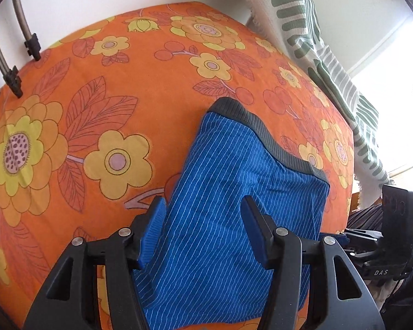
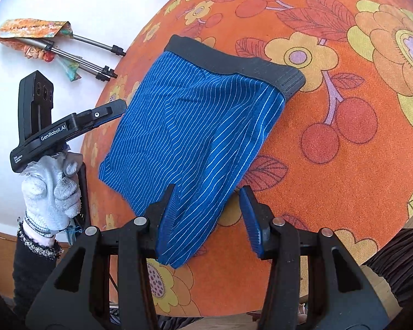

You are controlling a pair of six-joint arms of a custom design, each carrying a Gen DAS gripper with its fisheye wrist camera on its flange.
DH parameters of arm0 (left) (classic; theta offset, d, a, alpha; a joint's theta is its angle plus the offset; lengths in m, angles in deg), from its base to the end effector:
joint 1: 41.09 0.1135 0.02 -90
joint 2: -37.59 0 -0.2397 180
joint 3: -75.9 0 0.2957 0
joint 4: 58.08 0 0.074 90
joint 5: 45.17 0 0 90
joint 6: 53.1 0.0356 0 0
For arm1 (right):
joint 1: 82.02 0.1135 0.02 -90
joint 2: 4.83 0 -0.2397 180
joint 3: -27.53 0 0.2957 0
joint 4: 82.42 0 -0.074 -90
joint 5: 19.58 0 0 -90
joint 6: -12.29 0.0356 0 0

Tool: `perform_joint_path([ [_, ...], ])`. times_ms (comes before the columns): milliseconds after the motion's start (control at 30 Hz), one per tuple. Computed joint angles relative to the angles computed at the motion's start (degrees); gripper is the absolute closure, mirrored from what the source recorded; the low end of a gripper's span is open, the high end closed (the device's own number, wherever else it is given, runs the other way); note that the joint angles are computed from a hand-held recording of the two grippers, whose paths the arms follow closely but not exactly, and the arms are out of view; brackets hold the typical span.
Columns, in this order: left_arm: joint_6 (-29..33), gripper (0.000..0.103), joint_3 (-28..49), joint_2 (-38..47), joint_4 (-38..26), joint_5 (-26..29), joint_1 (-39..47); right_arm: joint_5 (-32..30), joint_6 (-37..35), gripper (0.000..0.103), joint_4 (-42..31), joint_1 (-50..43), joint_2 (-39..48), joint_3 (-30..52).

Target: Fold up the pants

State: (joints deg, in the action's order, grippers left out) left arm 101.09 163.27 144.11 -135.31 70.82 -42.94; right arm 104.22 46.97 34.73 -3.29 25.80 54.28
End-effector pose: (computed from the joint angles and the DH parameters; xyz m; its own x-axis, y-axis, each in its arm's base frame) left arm 0.3550 -0.0271 0.1410 -0.4502 0.8242 -0.3437 0.8856 0.3630 -0.2896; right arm 0.0487 0.1429 0.1205 -0.5327 0.8234 -0.1955 0.5869 0.5258 0.6157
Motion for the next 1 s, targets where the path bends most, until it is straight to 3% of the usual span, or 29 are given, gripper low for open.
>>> perform_joint_path([
  [333, 1.1, 0.048, 1.1, 3.1, 1.0, -0.2, -0.9, -1.8, -1.9, 0.055, 2.2, -4.2, 11.0, 5.2],
  [400, 1.3, 0.051, 1.0, 3.7, 1.0, -0.2, -0.9, -1.4, -1.5, 0.055, 2.5, -4.2, 12.4, 5.7],
  [467, 2.7, 0.07, -0.2, 3.3, 1.7, -0.4, -1.0, -1.6, -2.0, 0.059, 2.8, -4.5, 13.4, 6.2],
  [500, 3.1, 0.073, -1.2, 2.6, 2.8, -0.6, -1.1, -1.7, -1.2, 0.062, 2.5, -4.3, 13.4, 6.2],
  [567, 3.5, 0.075, -2.7, 1.7, 4.3, -0.8, -1.1, -1.5, 2.5, 0.073, 1.4, -2.3, 11.0, 4.8],
  [633, 4.3, 0.081, -2.4, 1.9, 3.8, -0.4, -0.8, -0.3, 5.1, 0.073, 1.0, -0.3, 9.8, 3.8],
  [867, 3.6, 0.093, -2.6, 2.1, 4.9, 0.6, -0.3, -1.7, -2.6, 0.072, 6.0, -5.6, 10.4, 3.5],
  [900, 3.5, 0.094, -3.3, 1.3, 5.6, 0.7, -0.3, -1.6, -3.1, 0.077, 6.1, -6.0, 10.5, 3.6],
  [933, 3.3, 0.095, -3.6, 1.1, 5.9, 1.0, -0.2, -2.6, -5.2, 0.094, 7.7, -7.1, 9.6, 2.7],
  [1000, 3.0, 0.096, -3.6, 1.1, 5.9, 1.8, 0.2, -3.4, -5.7, 0.097, 9.5, -7.9, 9.2, 1.4],
])
